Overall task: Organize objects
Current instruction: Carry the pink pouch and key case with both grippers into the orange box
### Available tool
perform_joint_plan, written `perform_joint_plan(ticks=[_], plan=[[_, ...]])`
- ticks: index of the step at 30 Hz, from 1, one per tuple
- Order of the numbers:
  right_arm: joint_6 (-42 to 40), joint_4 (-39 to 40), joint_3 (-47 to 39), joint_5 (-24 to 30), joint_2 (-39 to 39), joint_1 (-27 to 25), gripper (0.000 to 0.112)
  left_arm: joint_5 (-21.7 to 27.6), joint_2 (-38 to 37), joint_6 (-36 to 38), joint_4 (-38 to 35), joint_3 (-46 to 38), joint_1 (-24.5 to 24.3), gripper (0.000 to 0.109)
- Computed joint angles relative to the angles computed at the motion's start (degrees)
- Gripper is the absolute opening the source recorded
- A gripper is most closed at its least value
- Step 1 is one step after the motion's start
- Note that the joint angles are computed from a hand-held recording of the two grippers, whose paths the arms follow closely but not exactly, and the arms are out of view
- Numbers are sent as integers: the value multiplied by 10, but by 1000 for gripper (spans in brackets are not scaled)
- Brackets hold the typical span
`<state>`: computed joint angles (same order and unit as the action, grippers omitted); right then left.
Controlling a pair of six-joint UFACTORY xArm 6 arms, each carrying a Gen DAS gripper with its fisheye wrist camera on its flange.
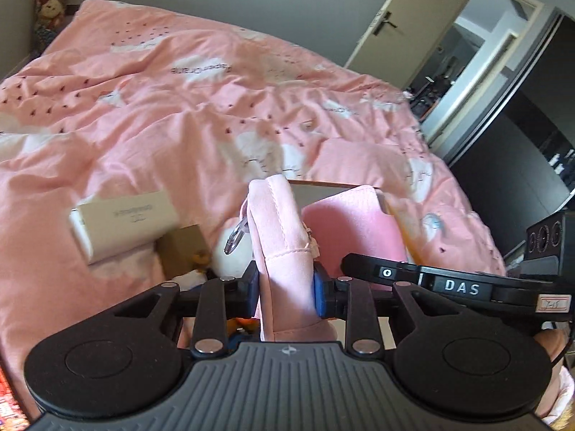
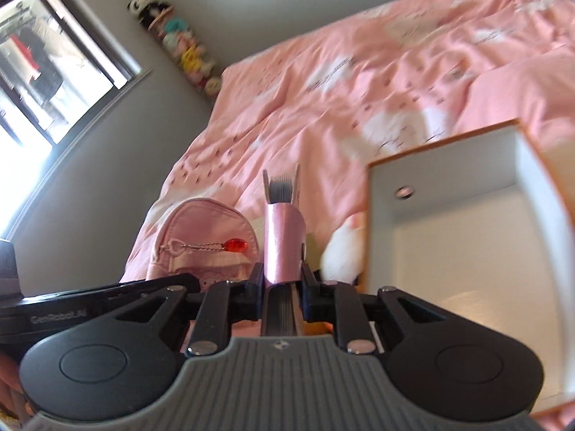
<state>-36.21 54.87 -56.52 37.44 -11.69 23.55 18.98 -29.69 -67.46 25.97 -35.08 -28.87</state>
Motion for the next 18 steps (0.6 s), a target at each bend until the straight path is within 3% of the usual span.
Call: perform_joint_plan(ticks=[3,6,8,10,14,18], plan=[[31,-26,20,-17,-20,-26,20,-67,64,56,-64,-30,-17,32],[72,-62,31,-28,-19,-50,20,-91,138,102,-105,-72,-33,32],[90,-81,29,-26,-4,-64,20,-94,184,175,-181,-100,-42,32],[100,-97,17,-23,22,-74,20,-84,225,210,-214,-132,-44,32],[95,-113,-37,-11,96,-83,20,-42,300,220,-207,-201,-29,32],[85,-134,-106,-1,172,-82,20,3,361,186,-150,-267,-15,32]])
